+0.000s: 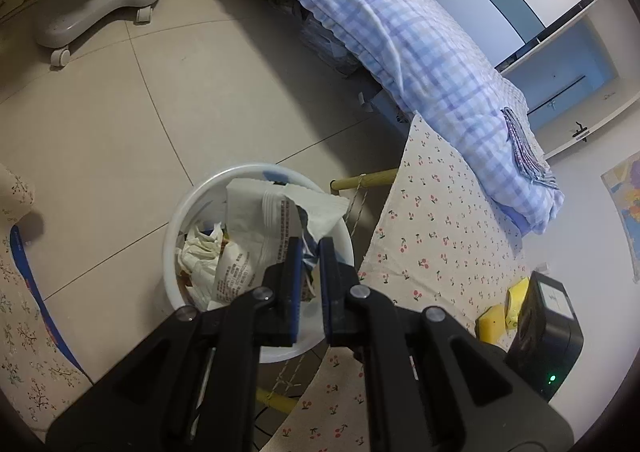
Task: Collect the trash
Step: 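Open the right tool to drop the tissue while the left tool releases the wrapper into the bucket, then move both tools back over the yellow sponge and yellow cup on the bed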
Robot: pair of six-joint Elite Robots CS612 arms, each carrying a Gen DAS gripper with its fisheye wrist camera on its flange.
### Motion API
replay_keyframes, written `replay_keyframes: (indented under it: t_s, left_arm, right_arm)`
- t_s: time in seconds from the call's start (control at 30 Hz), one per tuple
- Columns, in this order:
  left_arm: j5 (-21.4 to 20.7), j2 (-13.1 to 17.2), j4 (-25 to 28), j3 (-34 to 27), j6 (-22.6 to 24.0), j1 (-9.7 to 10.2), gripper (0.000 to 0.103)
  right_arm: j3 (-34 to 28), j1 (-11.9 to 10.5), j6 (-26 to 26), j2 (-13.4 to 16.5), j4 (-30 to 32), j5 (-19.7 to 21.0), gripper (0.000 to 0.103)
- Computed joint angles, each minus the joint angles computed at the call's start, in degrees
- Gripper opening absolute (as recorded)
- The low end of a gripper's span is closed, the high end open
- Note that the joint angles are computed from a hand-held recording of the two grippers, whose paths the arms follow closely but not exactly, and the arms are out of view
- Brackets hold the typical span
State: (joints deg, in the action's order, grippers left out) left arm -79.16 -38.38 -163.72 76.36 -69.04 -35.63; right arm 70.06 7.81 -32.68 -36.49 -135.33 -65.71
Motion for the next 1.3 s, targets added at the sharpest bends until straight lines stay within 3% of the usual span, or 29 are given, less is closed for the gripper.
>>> replay_keyframes:
  t_s: [0.13, 0.43, 0.73, 0.77, 0.8, 0.87, 0.93, 1.13, 1.3]
  left_arm:
    - [-0.4, 0.3, 0.2, -0.4, -0.2, 0.21, 0.010]
    - [-1.0, 0.9, 1.5, -1.5, 0.5, 0.27, 0.010]
    - [-0.9, 2.8, 3.2, -4.1, 1.2, 0.13, 0.010]
    - [-0.9, 3.2, 4.3, -5.0, 1.7, 0.12, 0.019]
    - [-0.5, 3.4, 5.3, -5.5, 1.9, 0.06, 0.038]
    - [3.3, 3.3, 7.3, -5.9, 1.1, -0.46, 0.055]
    - [5.9, 3.0, 6.7, -5.4, 1.3, -0.76, 0.055]
    - [5.3, 2.6, 5.5, -5.0, 2.4, -0.83, 0.055]
    - [4.9, 2.3, 4.3, -5.0, 1.3, -1.00, 0.055]
  right_arm:
    - [-1.6, 0.6, 0.6, 0.8, 0.8, -0.1, 0.021]
    - [-1.7, 0.3, 1.7, 1.1, 1.3, -0.2, 0.042]
    - [0.6, -1.3, 0.6, -1.1, -1.3, -1.1, 0.046]
    - [1.0, -1.6, 0.4, -1.4, -1.5, -1.2, 0.046]
    - [1.4, -1.9, 0.3, -1.8, -1.9, -1.1, 0.046]
    - [2.3, -2.6, 0.0, -2.7, -2.8, -1.2, 0.046]
    - [3.5, -3.5, -0.6, -3.8, -4.3, -1.4, 0.049]
    - [5.8, -6.6, -2.3, -6.5, -10.3, -3.4, 0.059]
    - [6.1, -9.8, 2.6, -7.3, -14.5, -0.8, 0.065]
